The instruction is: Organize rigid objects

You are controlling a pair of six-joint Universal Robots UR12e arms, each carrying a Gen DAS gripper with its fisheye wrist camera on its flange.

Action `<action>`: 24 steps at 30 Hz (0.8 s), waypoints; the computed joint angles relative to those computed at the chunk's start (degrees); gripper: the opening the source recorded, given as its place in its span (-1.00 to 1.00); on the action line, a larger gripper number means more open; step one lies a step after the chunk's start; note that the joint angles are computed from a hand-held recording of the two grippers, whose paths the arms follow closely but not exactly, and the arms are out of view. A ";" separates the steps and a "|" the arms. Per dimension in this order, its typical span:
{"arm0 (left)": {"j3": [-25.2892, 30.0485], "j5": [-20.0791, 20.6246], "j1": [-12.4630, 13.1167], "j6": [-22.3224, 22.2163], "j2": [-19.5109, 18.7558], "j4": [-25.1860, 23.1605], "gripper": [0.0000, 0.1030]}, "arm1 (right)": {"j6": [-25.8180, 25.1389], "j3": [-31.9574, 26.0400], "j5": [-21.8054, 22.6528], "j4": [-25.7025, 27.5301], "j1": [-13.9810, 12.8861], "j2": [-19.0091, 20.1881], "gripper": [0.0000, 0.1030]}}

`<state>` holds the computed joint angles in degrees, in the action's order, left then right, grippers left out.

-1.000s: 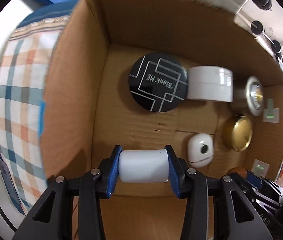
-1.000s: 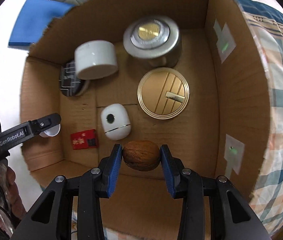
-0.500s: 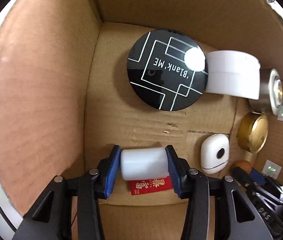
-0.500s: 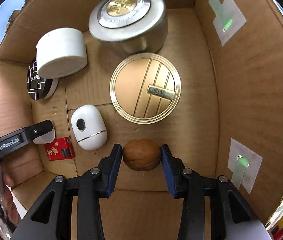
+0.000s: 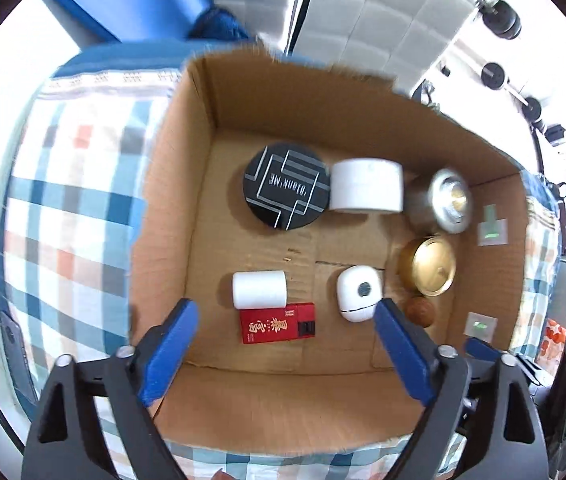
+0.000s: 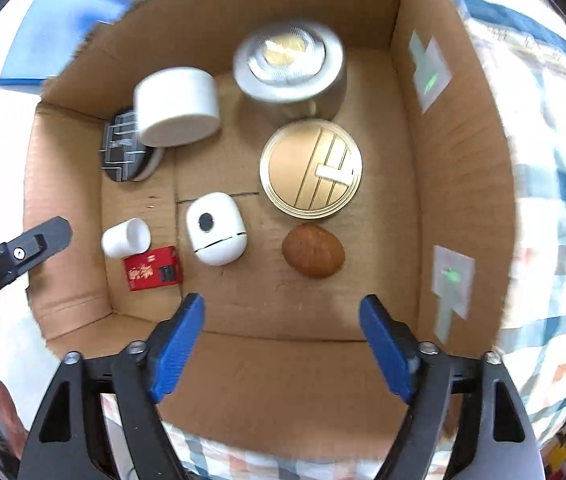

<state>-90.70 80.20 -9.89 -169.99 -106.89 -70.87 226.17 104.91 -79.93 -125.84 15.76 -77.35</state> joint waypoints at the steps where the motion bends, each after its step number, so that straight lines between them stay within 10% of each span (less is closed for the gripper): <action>1: -0.48 0.34 -0.19 -0.16 0.75 1.01 1.00 | -0.06 -0.08 -1.44 -0.05 0.40 -0.58 0.97; 24: -7.20 -0.82 0.88 4.20 15.67 10.87 1.00 | 6.80 -2.08 -19.52 7.61 8.17 -13.66 1.00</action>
